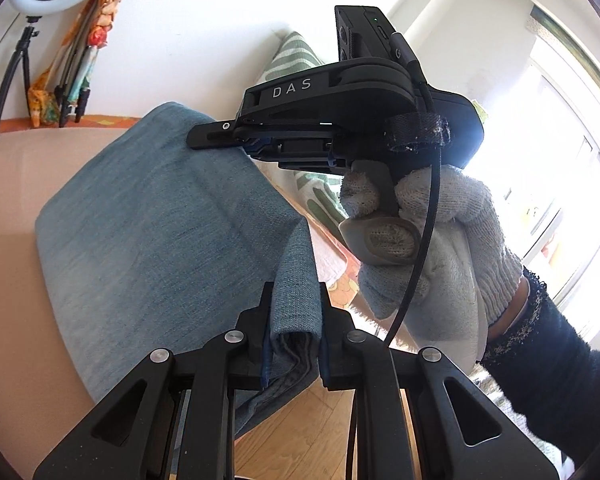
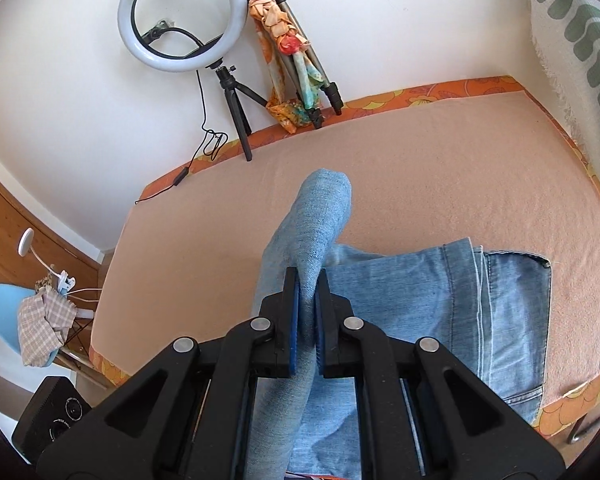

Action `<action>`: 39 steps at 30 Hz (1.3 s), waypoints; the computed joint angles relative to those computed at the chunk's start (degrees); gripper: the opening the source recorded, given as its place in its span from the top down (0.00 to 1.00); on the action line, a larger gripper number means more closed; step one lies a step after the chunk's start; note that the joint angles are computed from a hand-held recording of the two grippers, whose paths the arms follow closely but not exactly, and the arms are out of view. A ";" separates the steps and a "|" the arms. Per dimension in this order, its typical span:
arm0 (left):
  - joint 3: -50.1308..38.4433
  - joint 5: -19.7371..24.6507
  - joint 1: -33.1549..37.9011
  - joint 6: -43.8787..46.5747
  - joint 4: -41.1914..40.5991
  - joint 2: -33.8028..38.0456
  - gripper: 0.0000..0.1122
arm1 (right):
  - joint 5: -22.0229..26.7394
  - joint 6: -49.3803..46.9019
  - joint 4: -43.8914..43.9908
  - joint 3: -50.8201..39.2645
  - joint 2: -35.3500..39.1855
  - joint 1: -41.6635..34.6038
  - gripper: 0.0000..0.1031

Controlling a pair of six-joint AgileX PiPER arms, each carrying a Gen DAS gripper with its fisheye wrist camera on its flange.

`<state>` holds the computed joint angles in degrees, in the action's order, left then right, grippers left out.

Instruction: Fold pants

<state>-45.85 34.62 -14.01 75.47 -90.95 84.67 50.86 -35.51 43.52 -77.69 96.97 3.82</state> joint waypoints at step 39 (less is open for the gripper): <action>-28.84 -3.10 -12.07 -20.41 18.02 28.27 0.82 | 1.72 -10.06 -5.17 -9.07 19.70 -15.56 0.94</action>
